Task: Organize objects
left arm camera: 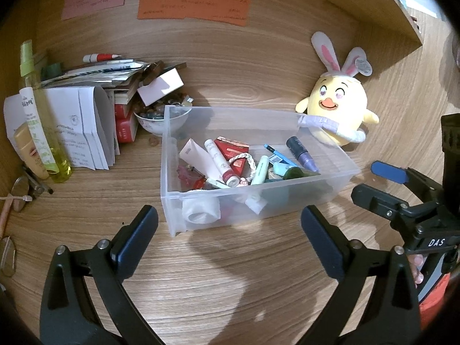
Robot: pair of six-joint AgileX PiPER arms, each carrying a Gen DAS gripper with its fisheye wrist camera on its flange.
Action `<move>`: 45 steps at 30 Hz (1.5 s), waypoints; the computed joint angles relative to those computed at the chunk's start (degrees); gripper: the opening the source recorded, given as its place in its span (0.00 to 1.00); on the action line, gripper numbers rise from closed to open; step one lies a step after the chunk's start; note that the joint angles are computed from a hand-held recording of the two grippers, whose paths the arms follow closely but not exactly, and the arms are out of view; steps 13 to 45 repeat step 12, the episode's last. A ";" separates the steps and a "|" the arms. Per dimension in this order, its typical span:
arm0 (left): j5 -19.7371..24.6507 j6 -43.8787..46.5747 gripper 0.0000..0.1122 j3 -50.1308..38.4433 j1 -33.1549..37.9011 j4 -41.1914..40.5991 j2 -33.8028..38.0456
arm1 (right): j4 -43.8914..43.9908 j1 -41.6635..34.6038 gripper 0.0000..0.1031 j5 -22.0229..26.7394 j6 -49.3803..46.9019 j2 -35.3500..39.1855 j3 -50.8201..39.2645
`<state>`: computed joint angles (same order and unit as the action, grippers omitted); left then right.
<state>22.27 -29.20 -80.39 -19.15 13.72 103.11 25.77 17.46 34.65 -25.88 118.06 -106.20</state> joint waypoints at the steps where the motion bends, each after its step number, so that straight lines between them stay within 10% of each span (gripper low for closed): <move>1: 0.01 -0.36 0.90 0.01 -0.10 0.40 -0.05 | 0.12 -0.04 1.00 0.01 -0.16 0.01 -0.03; 45: -1.23 -6.39 0.90 1.14 -1.03 6.95 -1.29 | 0.09 0.05 1.00 -0.14 -0.09 -0.35 0.64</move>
